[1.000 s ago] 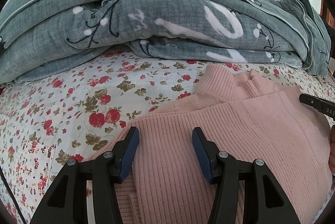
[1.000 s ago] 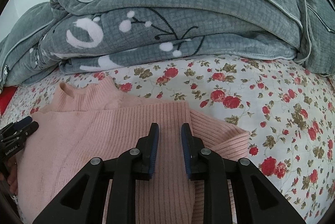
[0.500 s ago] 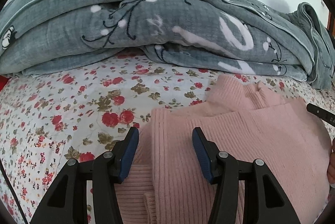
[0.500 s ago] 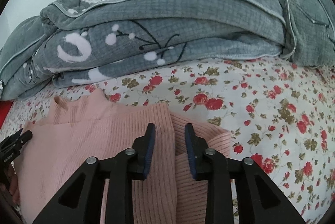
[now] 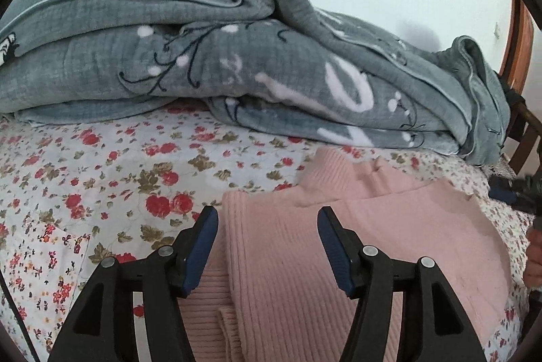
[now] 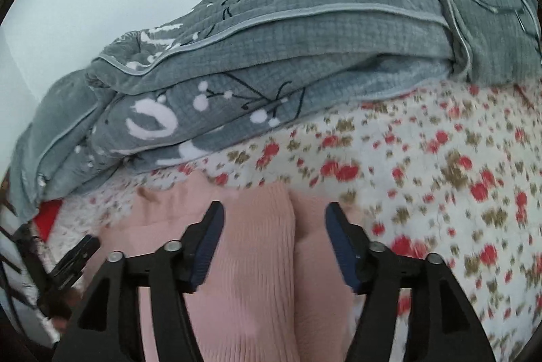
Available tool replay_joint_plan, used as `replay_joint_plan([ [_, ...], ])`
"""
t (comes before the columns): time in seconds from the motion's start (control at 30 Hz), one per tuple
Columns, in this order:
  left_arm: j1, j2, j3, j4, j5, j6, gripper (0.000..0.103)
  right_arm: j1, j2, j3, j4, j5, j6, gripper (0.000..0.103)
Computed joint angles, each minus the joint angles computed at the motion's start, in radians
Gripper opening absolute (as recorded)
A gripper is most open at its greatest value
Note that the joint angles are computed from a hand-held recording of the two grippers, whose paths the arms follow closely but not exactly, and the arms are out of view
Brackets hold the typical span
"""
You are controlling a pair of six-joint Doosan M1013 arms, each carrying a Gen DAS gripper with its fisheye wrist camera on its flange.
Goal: Fold small clothes
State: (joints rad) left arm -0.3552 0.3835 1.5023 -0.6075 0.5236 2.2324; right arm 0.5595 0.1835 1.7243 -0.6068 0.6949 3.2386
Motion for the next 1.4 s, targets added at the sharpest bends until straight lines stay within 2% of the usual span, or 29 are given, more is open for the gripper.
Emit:
replay_joint_plan([
  [0.13,-0.002,-0.005,0.006,-0.033,0.002,0.048,0.062,0.046,-0.009,0.034,-0.003,0.045,0.003,0.075],
  [0.4,0.005,-0.006,0.006,-0.079,0.021,0.079,0.063,0.049,0.01,0.082,-0.024,-0.047,0.02,0.078],
  [0.47,0.01,-0.003,0.003,-0.106,0.042,0.097,0.063,0.051,0.015,0.075,-0.016,-0.036,-0.01,0.073],
  [0.53,0.015,-0.004,0.004,-0.129,0.051,0.102,0.063,0.051,0.015,0.077,-0.028,-0.061,-0.038,0.053],
  [0.57,0.017,-0.006,0.006,-0.135,0.052,0.099,0.063,0.054,0.017,0.073,-0.037,-0.054,-0.041,0.05],
  [0.6,0.02,-0.008,0.008,-0.136,0.052,0.084,0.063,0.058,0.016,0.075,-0.06,-0.059,-0.035,0.037],
  [0.63,0.023,-0.012,0.01,-0.14,0.056,0.074,0.063,0.061,0.016,0.074,-0.07,-0.06,-0.036,0.032],
  [0.7,0.034,-0.018,0.012,-0.161,0.086,0.063,0.063,0.064,0.019,0.07,-0.081,-0.048,-0.035,0.029],
  [0.8,0.038,-0.047,0.037,-0.121,0.106,0.009,0.063,0.057,0.013,0.08,-0.072,-0.072,-0.028,0.029],
  [0.93,0.012,-0.107,0.112,0.106,0.068,-0.156,0.063,0.059,0.014,0.078,-0.063,-0.061,-0.034,0.031],
  [1.0,0.016,-0.116,0.13,0.116,0.087,-0.207,0.063,0.063,0.015,0.074,-0.066,-0.047,-0.036,0.032],
  [1.13,0.011,-0.109,0.127,0.245,0.075,-0.395,0.065,0.064,0.015,0.073,-0.062,-0.037,-0.031,0.034],
  [1.2,0.024,-0.094,0.115,0.215,0.088,-0.429,0.07,0.063,0.014,0.075,-0.056,-0.042,-0.029,0.036],
  [1.27,0.038,-0.074,0.102,0.143,0.102,-0.387,0.072,0.06,0.015,0.075,-0.046,-0.048,-0.037,0.039],
  [1.33,0.037,-0.066,0.098,0.123,0.099,-0.365,0.072,0.059,0.019,0.07,-0.033,-0.044,-0.051,0.042],
  [1.4,0.039,-0.061,0.096,0.089,0.105,-0.325,0.061,0.058,0.022,0.068,-0.03,-0.041,-0.052,0.045],
])
